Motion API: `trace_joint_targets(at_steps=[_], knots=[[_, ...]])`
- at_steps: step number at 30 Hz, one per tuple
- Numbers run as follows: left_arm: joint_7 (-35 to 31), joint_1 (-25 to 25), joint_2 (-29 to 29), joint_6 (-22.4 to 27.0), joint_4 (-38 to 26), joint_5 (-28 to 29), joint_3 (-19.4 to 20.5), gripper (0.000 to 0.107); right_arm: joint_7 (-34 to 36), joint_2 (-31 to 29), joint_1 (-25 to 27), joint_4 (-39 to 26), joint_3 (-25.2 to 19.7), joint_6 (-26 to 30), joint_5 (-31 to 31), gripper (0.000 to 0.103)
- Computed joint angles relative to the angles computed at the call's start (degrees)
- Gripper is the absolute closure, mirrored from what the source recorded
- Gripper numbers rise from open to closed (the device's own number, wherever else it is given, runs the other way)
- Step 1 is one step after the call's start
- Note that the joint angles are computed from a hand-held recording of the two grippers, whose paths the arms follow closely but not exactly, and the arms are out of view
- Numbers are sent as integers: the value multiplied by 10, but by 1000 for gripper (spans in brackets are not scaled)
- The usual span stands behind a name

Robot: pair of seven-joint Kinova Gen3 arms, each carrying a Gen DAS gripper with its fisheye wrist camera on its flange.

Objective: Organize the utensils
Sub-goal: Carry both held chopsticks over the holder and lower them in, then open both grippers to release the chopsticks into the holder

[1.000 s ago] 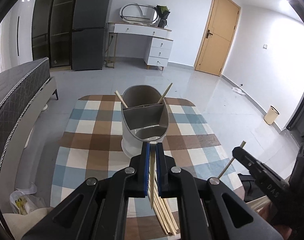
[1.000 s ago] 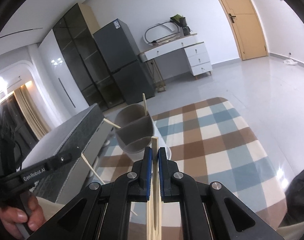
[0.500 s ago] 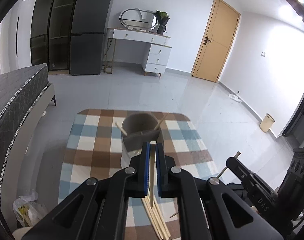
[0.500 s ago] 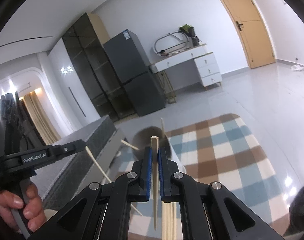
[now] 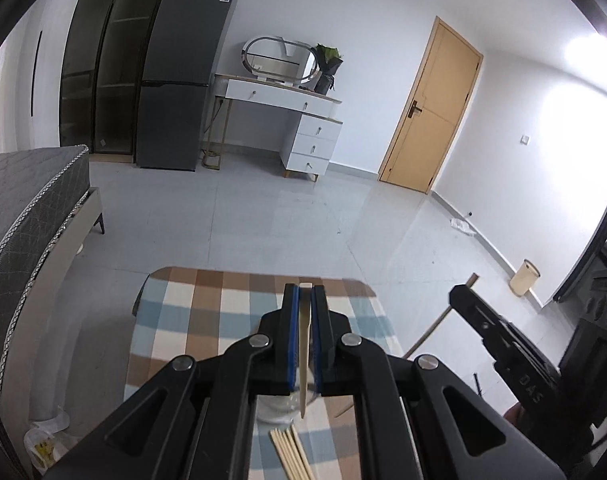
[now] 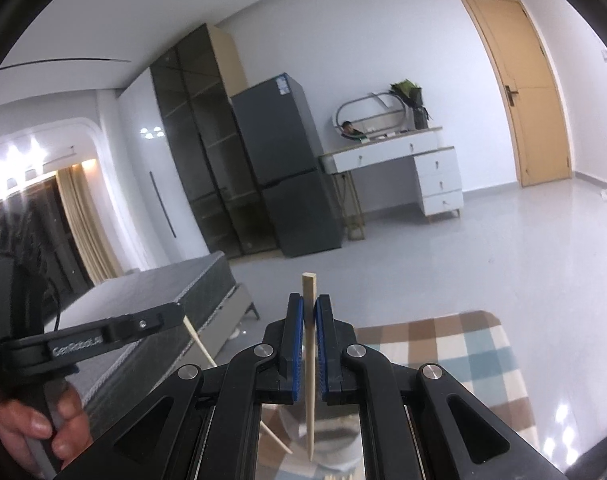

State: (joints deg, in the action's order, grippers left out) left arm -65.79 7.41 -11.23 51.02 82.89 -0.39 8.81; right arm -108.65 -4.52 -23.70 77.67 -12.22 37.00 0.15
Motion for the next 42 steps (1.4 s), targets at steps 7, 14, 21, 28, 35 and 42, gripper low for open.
trace_joint_targets(at_steps=[7,14,21,28,35,42], knots=[[-9,-8,31,-26,-23,-13,-10,106,-14,68,-17,-73,5,2,39,97],[12,-5,60,-55,-18,-55,-3,106,-45,95,-38,-65,25,-42,68,97],[10,7,74,-73,2,-45,-17,106,0,98,-21,-14,22,-102,11,97],[29,4,73,-93,22,-53,-15,106,15,100,-21,17,26,-123,12,97],[-14,5,75,-84,14,-8,-28,106,104,96,-14,30,12,-111,-21,97],[-50,-1,88,-15,-19,41,-37,106,158,97,-13,28,10,-68,-62,94]])
